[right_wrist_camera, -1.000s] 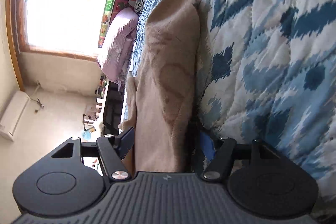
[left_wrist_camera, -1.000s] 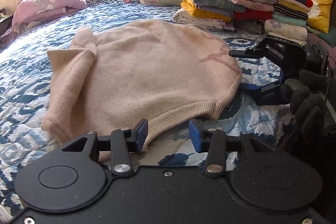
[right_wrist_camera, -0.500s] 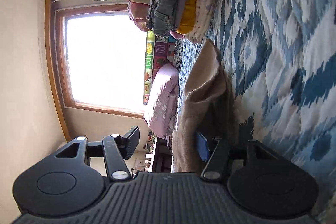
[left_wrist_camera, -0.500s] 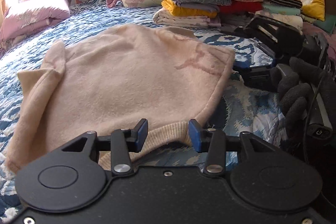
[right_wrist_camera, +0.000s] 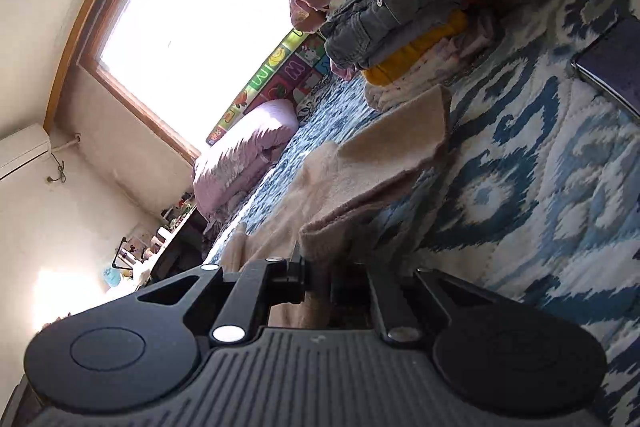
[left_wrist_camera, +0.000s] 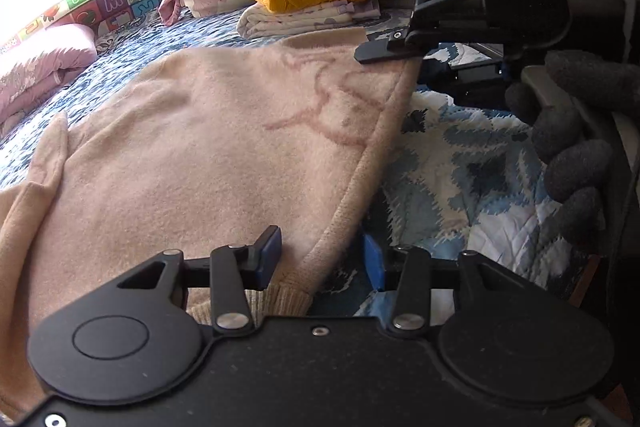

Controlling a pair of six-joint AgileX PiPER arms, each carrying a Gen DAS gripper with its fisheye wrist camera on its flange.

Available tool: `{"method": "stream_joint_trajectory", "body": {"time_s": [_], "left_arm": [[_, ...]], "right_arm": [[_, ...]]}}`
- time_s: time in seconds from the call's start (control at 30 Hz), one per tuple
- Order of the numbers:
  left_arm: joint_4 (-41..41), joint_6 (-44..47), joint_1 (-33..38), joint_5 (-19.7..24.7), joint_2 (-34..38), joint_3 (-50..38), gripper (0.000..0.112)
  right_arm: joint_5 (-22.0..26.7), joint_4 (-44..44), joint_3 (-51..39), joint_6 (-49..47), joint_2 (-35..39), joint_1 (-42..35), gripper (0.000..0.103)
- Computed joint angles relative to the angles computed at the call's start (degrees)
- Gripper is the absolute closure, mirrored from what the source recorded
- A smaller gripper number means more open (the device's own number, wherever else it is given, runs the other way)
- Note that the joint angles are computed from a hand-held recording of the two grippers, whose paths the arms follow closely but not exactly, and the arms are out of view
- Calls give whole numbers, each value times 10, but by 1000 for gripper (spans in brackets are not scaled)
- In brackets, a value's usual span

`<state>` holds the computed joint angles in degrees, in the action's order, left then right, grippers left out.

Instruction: Fold clothes

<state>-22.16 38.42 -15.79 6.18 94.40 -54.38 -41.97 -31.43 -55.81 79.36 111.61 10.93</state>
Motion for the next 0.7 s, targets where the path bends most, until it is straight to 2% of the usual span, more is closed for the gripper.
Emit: {"method": "stream_joint_trajectory", "body": {"time_s": [0.03, 0.07, 0.1, 0.17, 0.23, 0.3, 0.43, 0.5, 0.57, 0.6, 0.67, 0.7], "left_arm": [[0, 0, 0, -1, -1, 1, 70], [-1, 0, -1, -1, -1, 1, 70], [-22, 23, 1, 0, -1, 1, 70], [-57, 60, 4, 4, 0, 0, 69], [-74, 74, 6, 6, -1, 1, 69], [-67, 70, 5, 3, -3, 5, 69], [-56, 65, 8, 6, -5, 6, 67], [-71, 79, 12, 12, -4, 3, 66], [-50, 57, 12, 14, -2, -1, 66], [-32, 39, 11, 15, -2, -2, 66], [-20, 27, 10, 16, -3, -1, 66], [-20, 27, 10, 16, -4, -1, 66]], "right_arm": [[-4, -8, -9, 38, 15, -10, 81], [-4, -10, -17, 72, 28, -19, 62], [-16, -7, -19, 99, 40, -27, 58], [-38, -1, -24, 142, 58, -39, 57], [-27, -4, -46, 150, 68, -40, 56], [-18, -13, -80, 167, 88, -42, 55], [-33, -64, -152, 246, 137, -60, 56], [-16, -129, -198, 296, 155, -69, 58], [14, -210, -243, 353, 168, -73, 77], [18, -218, -245, 364, 167, -74, 80], [24, -213, -237, 361, 159, -75, 81], [45, -219, -236, 350, 148, -73, 79]]}}
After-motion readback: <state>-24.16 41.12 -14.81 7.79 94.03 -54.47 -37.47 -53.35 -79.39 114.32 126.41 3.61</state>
